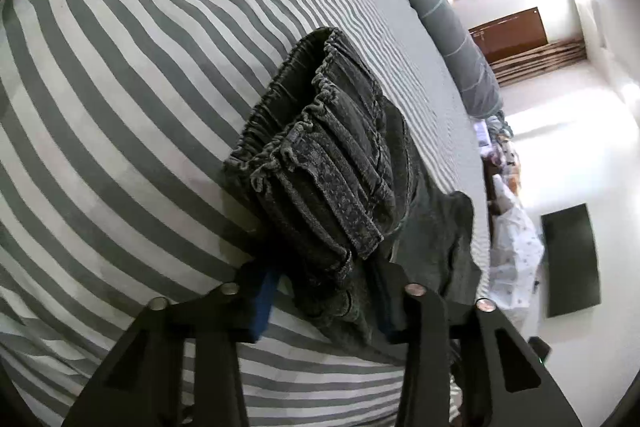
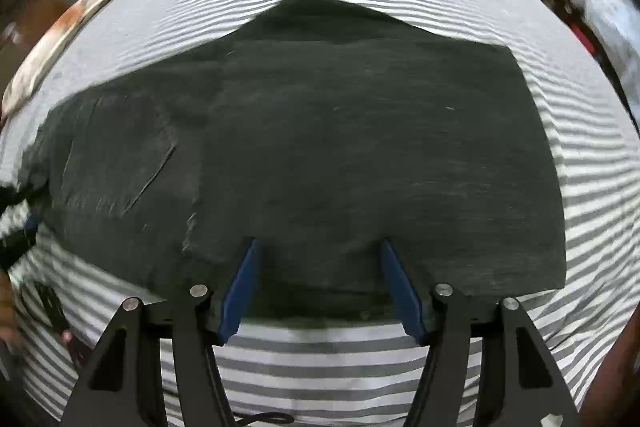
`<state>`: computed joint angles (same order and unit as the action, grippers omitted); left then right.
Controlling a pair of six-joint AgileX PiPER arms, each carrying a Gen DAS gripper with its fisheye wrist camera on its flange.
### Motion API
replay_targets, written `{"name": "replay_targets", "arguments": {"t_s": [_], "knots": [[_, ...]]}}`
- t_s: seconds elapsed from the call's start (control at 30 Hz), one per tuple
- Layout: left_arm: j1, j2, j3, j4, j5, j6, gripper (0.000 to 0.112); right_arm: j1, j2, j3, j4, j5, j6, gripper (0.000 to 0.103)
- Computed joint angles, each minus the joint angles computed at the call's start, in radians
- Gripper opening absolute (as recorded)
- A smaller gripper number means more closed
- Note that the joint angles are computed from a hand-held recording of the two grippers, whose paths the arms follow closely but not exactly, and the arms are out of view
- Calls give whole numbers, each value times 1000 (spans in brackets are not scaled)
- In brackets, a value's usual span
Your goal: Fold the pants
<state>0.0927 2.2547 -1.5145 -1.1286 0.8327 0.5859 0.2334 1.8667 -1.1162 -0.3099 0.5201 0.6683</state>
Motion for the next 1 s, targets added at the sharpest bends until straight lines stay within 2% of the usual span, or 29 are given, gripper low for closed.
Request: {"name": "replay_targets", "arguments": {"t_s": [0.13,0.23,0.33,0.43,0.47,0.6,0.7,1.0], "knots": [[-17,-24,26,2,-38,-8,32,62,7,14,-75,15,33,65],[-25,-38,36,-1,-50,-17,26,44,-25,45,3,-22,-27,63],[-60,-88,68,35,-120,-36,22,-7,-87,97,111,-72,-102,64],[-124,-145,88,161,-219,-121,20,-68,-153,150,223,-115,-190,64],[-154,-162,82,247,-249,-182,19,-93,-177,170,270,-128,-230,64],[-244,-216,65,483,-310,-366,18,-170,-245,229,350,-154,-303,64],[-307,-239,29,624,-314,-482,18,-236,-295,289,475,-181,-411,64],[-502,-256,-135,767,-245,-587,17,-483,-405,452,929,-210,-894,65]]}}
